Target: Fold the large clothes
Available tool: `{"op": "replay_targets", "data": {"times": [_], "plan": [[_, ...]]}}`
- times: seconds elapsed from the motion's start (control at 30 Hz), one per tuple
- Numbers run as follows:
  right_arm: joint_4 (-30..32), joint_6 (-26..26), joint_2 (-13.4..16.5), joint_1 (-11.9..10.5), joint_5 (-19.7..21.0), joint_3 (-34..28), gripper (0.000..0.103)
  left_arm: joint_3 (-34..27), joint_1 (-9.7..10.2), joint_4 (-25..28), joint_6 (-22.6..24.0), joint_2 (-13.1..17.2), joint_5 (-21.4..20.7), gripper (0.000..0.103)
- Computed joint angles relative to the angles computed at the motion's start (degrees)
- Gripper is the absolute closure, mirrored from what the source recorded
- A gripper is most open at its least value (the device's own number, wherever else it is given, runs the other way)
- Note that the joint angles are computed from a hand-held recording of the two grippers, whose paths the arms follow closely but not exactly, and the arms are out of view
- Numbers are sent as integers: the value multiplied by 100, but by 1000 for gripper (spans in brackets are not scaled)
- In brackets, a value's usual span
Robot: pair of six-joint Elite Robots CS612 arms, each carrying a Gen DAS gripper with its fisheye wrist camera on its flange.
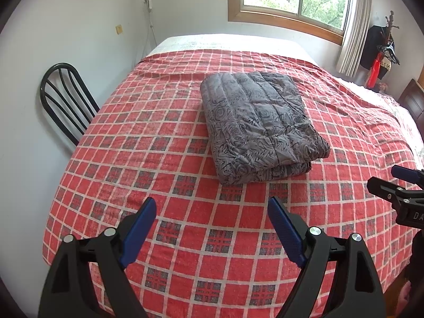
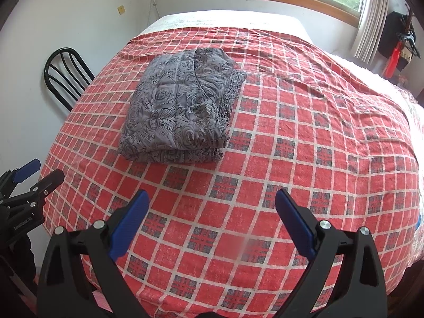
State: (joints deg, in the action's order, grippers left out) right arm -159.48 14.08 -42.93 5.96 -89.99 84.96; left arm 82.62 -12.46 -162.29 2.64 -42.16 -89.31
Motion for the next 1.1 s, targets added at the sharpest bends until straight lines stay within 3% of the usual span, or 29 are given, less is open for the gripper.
{"op": "replay_targets", "data": {"times": [1.1], "plan": [[30, -66, 36, -13, 19, -37, 8, -70, 11, 85, 32, 47, -94, 17]]}}
